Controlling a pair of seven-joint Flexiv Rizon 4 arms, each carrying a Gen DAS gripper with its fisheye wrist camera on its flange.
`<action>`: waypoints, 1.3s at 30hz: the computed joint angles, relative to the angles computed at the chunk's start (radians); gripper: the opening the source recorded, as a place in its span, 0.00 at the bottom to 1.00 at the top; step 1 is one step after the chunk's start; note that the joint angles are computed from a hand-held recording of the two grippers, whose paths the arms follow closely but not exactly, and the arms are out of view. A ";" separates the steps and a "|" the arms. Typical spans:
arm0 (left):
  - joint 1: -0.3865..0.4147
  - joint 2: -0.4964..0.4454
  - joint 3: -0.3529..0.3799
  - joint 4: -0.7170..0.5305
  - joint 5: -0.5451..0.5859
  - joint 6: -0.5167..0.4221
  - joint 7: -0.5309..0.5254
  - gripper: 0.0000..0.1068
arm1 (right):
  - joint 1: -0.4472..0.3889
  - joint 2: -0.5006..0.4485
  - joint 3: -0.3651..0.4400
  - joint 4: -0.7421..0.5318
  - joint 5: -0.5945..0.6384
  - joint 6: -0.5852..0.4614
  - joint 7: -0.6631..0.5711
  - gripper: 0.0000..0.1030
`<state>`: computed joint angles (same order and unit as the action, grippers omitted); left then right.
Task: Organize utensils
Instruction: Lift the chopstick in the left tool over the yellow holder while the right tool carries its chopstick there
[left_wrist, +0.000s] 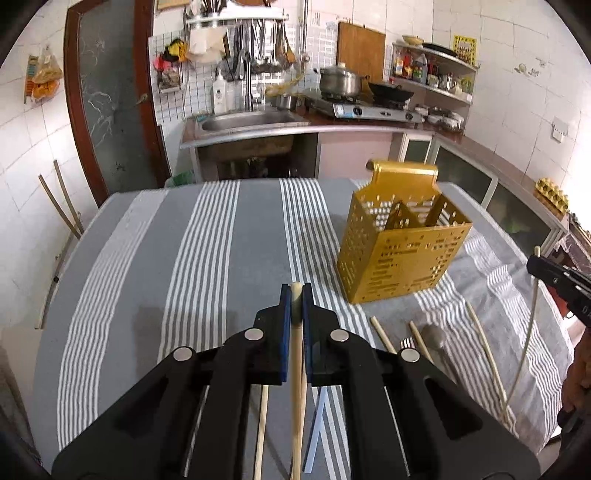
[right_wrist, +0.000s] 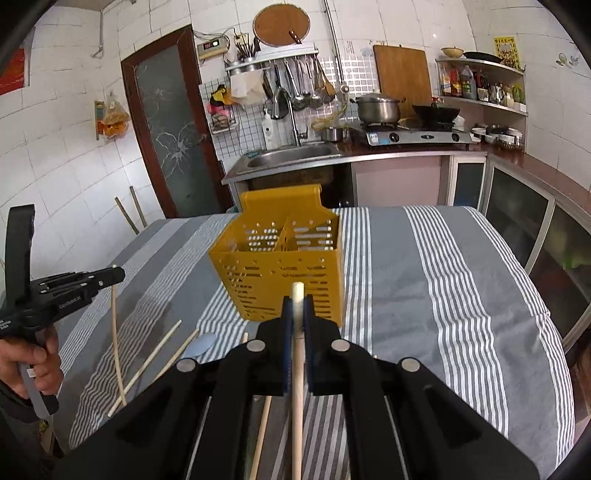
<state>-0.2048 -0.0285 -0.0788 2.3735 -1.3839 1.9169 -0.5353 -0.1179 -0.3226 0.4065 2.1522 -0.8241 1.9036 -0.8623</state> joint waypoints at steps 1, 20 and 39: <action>-0.002 0.009 0.004 0.005 0.026 0.005 -0.015 0.04 | 0.027 0.011 -0.025 0.005 0.022 0.005 -0.015 0.06; -0.042 0.051 -0.056 -0.175 -0.117 0.093 0.182 0.04 | 0.312 0.090 -0.235 -0.132 0.347 0.070 -0.258 0.06; -0.010 -0.137 -0.029 -0.509 0.102 0.029 0.078 0.04 | 0.440 -0.099 -0.284 -0.511 0.466 -0.011 -0.356 0.06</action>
